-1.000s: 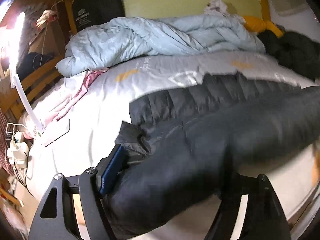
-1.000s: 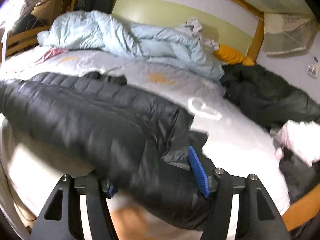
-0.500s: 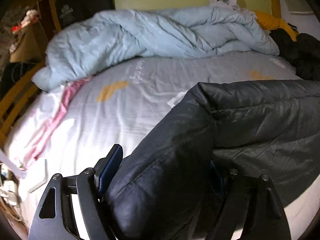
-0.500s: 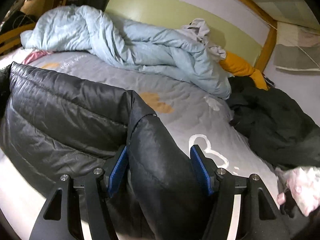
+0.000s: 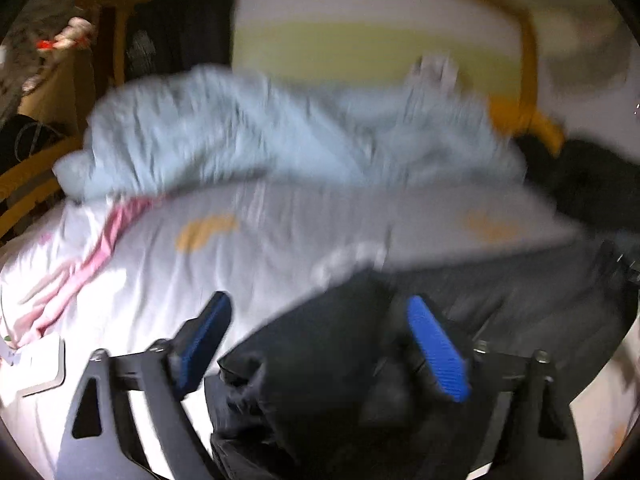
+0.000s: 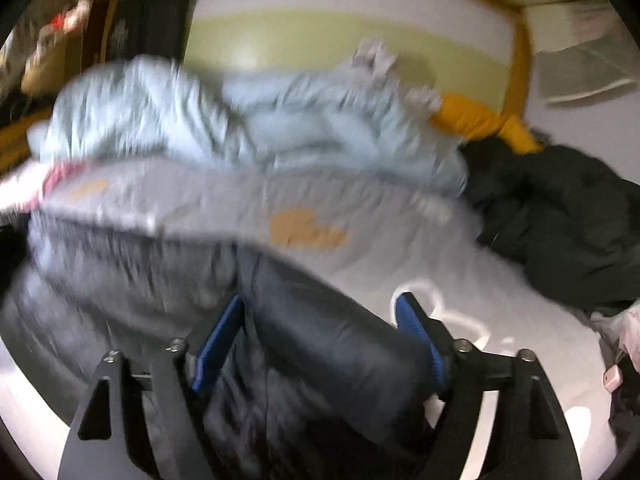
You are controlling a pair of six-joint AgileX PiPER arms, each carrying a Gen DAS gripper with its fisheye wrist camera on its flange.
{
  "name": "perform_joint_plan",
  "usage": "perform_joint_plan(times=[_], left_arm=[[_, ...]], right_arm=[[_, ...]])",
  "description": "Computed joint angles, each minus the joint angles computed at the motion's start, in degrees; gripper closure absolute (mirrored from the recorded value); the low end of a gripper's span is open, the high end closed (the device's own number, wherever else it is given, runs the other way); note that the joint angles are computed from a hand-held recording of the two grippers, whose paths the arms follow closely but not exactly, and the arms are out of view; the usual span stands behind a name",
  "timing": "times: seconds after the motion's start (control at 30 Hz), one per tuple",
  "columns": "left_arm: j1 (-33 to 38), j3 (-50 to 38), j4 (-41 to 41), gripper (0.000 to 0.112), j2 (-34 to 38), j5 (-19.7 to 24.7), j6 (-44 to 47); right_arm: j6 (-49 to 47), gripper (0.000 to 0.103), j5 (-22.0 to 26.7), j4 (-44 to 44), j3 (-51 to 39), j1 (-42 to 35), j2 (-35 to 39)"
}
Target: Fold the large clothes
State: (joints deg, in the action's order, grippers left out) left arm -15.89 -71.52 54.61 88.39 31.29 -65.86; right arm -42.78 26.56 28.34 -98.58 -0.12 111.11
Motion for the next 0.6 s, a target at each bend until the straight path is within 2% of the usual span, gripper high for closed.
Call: perform_joint_plan(times=[0.03, 0.1, 0.17, 0.23, 0.3, 0.4, 0.47, 0.53, 0.6], left_arm=[[-0.8, 1.7, 5.7, 0.013, -2.1, -0.9, -5.7], [-1.7, 4.1, 14.1, 0.011, -4.7, -2.8, -13.7], [-1.6, 3.8, 14.0, 0.01, -4.4, -5.0, -12.6], [-1.2, 1.3, 8.0, 0.01, -2.0, -5.0, -6.4], [0.3, -1.5, 0.5, 0.01, 1.2, -6.1, 0.3], [2.6, -5.5, -11.5, 0.01, 5.5, -6.2, 12.8], [2.9, -7.0, -12.6, 0.01, 7.9, -4.3, 15.0], [3.3, -9.0, -12.3, 0.01, 10.8, -1.4, 15.5], [5.2, -11.5, -16.7, 0.01, 14.0, 0.6, 18.2]], right_arm=[[-3.1, 0.017, -2.6, 5.7, 2.4, -0.6, -2.0], [-10.2, 0.015, -3.2, 17.2, 4.2, -2.0, -4.2], [-17.8, 0.01, -0.6, 28.3, 5.1, -3.5, -5.3], [-20.5, 0.007, 4.6, 32.3, 3.3, -4.3, -3.8], [-15.2, 0.007, 8.3, 27.0, -0.3, -3.5, -1.3], [-6.0, 0.007, 7.7, 15.7, -4.7, -0.7, 2.6], [-0.9, 0.007, 10.4, 9.3, -8.9, 0.1, 6.0], [1.6, 0.007, 13.6, 6.7, -11.8, -0.1, 8.5], [4.8, 0.007, 16.3, 4.0, -15.5, -0.1, 11.6]])
